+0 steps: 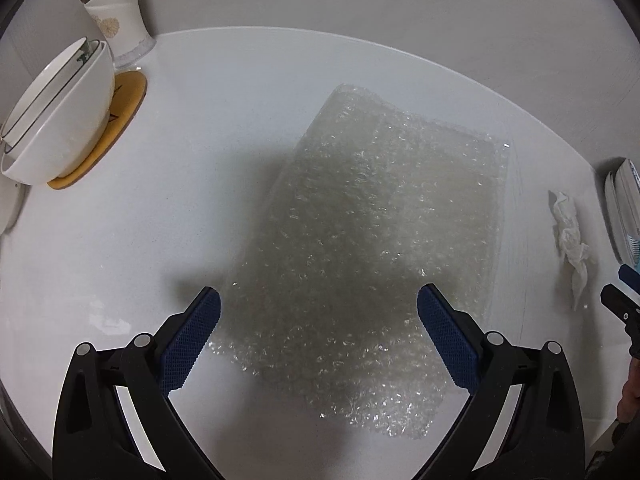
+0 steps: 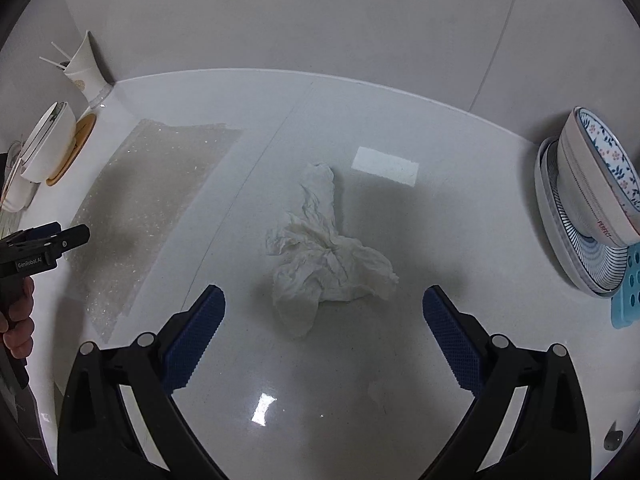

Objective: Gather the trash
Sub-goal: 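Raise both tools back over the counter toward the bubble wrap and tissue, then grasp the bubble wrap with the left gripper while the right grasps the white tissue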

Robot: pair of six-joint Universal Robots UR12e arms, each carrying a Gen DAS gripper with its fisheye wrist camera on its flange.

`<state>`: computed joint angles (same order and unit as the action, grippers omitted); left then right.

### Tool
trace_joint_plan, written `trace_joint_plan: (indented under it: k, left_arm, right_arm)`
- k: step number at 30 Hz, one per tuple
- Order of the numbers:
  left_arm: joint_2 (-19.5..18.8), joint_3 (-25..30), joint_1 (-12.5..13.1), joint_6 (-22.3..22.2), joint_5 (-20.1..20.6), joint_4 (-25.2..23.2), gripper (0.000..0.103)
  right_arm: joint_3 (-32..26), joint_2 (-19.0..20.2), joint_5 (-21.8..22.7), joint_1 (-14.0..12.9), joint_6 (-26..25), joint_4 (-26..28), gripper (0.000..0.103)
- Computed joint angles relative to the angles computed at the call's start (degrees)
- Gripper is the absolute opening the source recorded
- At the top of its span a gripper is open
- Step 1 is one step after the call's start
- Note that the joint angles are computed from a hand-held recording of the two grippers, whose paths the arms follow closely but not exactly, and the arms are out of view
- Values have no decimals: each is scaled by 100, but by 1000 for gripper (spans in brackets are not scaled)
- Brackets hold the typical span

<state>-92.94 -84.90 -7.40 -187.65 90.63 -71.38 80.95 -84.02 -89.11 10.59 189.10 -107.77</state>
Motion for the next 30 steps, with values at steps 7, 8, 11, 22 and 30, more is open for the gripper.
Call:
trace_joint_plan:
  k: [7, 8, 11, 22, 30]
  left_arm:
    - [-178, 121, -94, -124, 172, -182, 94]
    - [-201, 145, -109, -140, 208, -249, 90]
    - [-249, 205, -176, -205, 396, -408, 87]
    - [-296, 393, -292, -555, 476, -838, 58]
    - [-266, 360, -353, -595, 564, -798, 41]
  right_arm:
    - [-99, 179, 10, -2, 230, 156, 95]
    - [-115, 198, 28, -6, 228, 180, 92]
    - [-158, 250, 11, 2, 244, 307, 84]
    - [-94, 262, 344, -65, 335, 475, 60]
    - [-232, 219, 356, -150, 381, 221, 80]
